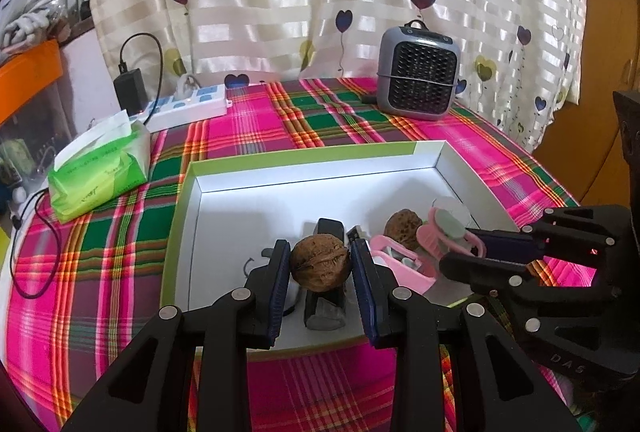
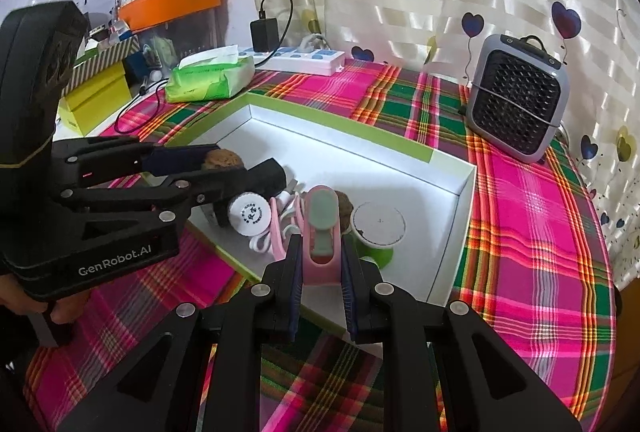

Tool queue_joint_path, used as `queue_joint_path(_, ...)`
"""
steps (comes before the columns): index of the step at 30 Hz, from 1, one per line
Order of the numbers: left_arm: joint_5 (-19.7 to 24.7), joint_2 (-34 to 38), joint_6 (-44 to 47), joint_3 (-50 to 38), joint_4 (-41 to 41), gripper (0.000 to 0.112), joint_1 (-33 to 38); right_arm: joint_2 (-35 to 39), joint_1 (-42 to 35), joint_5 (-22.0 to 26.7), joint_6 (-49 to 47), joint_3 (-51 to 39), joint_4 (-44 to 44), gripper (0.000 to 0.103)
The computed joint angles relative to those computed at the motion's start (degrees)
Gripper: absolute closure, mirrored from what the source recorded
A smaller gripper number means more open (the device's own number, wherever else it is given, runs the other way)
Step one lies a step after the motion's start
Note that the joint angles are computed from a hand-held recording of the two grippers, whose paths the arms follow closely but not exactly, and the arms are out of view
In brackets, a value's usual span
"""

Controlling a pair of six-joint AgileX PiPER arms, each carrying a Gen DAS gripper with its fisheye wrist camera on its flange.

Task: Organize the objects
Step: 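Lower the walnut and pink clip into the box with both tools, then open both tools to release the walnut and pink clip in the box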

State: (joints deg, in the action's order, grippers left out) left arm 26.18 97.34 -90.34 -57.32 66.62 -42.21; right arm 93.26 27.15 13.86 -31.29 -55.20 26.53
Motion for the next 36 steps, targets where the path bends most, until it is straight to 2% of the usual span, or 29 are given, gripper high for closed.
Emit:
queue_joint_path(6,-0.56,0.40,1.27,-0.35,-0.40,0.083,-0.13,0.44,-0.11,0.02,-0.81,-0.16,1.01,0.085)
queue_joint_path(10,-0.90,0.39,3.09,-0.75,-2.12,0.083,-0.04,0.45,0.33,-0.75,2.58,-0.10,-2.36,0.084)
queue_joint_path(16,-1.02,-0.64,1.13,0.05,-1.00,0.083,-0.27,-0.24,0.45,-1.52,5.53,0.47,-5.18,0.077)
queue_joint_path(24,0.90,-3.12,-2.46,1.60,1.34,0.083,-2.28,-2.81,1.63,-2.60,9.00,2.38,-8.79,0.074)
queue_joint_path(36,4.43,-6.92,-5.24,4.57,0.18,0.083,-6.39,-8.36,4.58,-3.28,18.05,6.57,-15.64,0.074)
